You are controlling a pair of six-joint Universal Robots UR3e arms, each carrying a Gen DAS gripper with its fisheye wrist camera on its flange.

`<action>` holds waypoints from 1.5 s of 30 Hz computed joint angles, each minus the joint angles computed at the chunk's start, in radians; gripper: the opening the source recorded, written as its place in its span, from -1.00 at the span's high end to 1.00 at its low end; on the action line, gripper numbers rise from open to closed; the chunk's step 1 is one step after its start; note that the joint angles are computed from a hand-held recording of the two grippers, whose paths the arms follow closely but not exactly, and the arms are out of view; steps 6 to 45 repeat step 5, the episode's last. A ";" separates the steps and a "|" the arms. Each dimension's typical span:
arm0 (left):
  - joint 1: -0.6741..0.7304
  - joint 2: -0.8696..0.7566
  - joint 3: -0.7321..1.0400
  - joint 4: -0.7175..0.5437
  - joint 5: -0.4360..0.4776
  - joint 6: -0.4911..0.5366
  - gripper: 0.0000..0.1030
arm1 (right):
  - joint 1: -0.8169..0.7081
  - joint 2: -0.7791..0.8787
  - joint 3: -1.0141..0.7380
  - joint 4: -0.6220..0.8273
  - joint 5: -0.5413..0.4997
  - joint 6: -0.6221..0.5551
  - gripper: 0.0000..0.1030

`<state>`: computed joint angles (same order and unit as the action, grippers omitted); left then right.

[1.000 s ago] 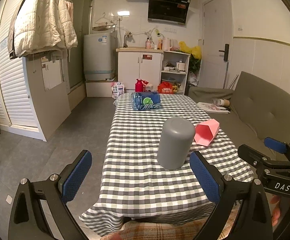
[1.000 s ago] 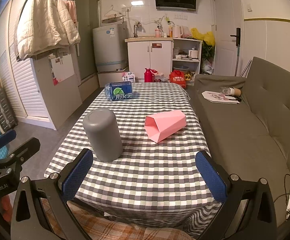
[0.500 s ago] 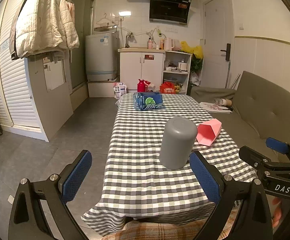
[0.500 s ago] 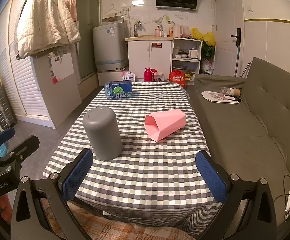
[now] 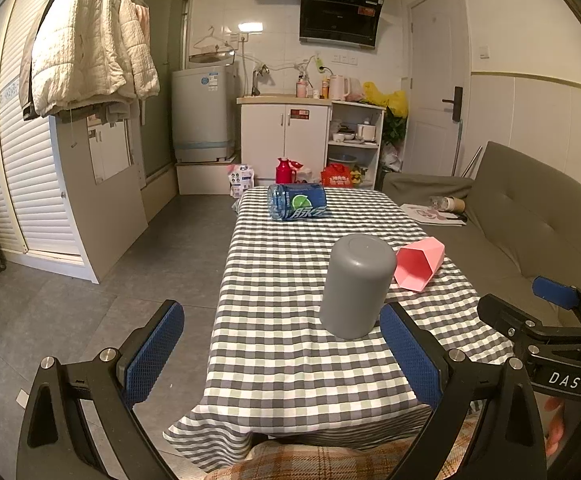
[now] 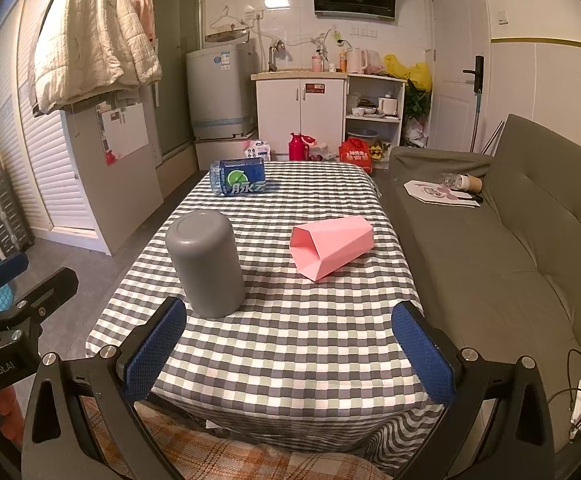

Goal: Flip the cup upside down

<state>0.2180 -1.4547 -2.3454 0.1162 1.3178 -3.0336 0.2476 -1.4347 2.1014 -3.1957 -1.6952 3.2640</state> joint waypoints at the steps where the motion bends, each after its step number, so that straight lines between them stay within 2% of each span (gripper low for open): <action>1: 0.001 0.000 -0.002 0.003 -0.002 0.000 -0.97 | 0.003 0.002 -0.001 0.000 -0.002 0.002 -0.99; 45: 0.002 -0.005 0.003 0.009 -0.006 0.003 -0.97 | 0.006 0.004 -0.004 0.003 -0.005 0.003 -0.99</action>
